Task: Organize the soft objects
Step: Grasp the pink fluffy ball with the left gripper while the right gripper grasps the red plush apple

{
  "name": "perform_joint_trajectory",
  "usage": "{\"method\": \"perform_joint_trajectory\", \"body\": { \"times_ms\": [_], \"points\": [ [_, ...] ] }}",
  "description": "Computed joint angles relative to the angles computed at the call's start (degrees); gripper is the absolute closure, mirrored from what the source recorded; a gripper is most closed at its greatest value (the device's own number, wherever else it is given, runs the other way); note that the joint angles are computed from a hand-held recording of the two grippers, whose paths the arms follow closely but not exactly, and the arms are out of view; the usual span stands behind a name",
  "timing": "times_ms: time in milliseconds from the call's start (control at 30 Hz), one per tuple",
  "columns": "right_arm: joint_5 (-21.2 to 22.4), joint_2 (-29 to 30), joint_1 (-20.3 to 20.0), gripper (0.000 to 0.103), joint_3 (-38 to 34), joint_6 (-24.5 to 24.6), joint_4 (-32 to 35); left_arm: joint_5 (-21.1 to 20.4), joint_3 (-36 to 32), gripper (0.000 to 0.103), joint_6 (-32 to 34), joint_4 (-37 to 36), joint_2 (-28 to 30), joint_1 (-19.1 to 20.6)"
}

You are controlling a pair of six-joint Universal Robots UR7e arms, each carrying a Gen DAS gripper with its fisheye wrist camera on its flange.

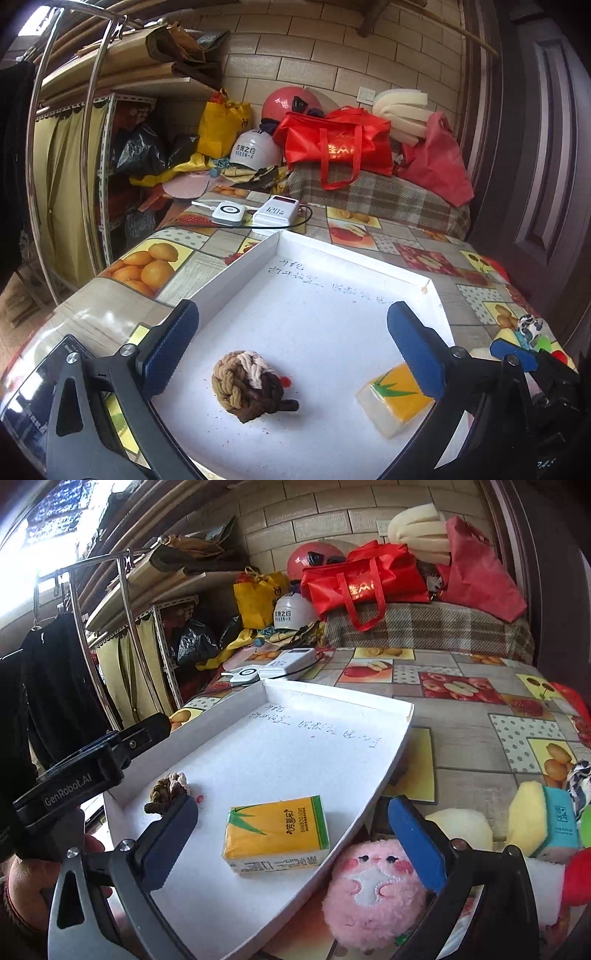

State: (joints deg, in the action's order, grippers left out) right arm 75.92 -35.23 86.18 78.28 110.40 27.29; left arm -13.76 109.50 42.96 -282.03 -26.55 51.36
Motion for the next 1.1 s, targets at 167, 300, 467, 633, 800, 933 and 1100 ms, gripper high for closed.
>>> {"method": "perform_joint_trajectory", "body": {
  "times_ms": [167,300,467,633,800,933,1100],
  "points": [
    [-7.0,-5.4,-4.0,0.0,5.0,-3.6,-5.4,-3.8,0.6,0.0,-7.3,7.6,3.7,-1.7],
    [-11.8,-9.9,-8.0,0.0,6.8,0.1,-10.2,-6.8,0.4,0.0,-5.9,10.4,5.5,-3.2],
    [-14.7,-14.4,-12.2,0.0,5.7,9.6,-14.9,-11.7,2.6,0.0,-15.2,27.3,5.4,-3.1],
    [-10.5,-15.7,-13.5,0.0,2.9,16.5,-17.1,-14.5,1.9,0.0,-26.3,54.5,3.1,-1.6],
    [-9.9,-15.4,-14.0,0.0,1.5,18.9,-15.4,-16.3,-0.3,0.001,-29.2,62.2,2.8,0.0],
    [-8.7,-14.8,-13.5,0.0,1.1,16.2,-14.4,-18.0,-1.0,0.002,-30.8,66.8,2.1,0.8],
    [-7.5,-14.4,-13.2,0.0,0.9,14.7,-14.0,-24.2,-0.9,0.002,-35.5,76.3,0.2,1.8]
  ]
}}
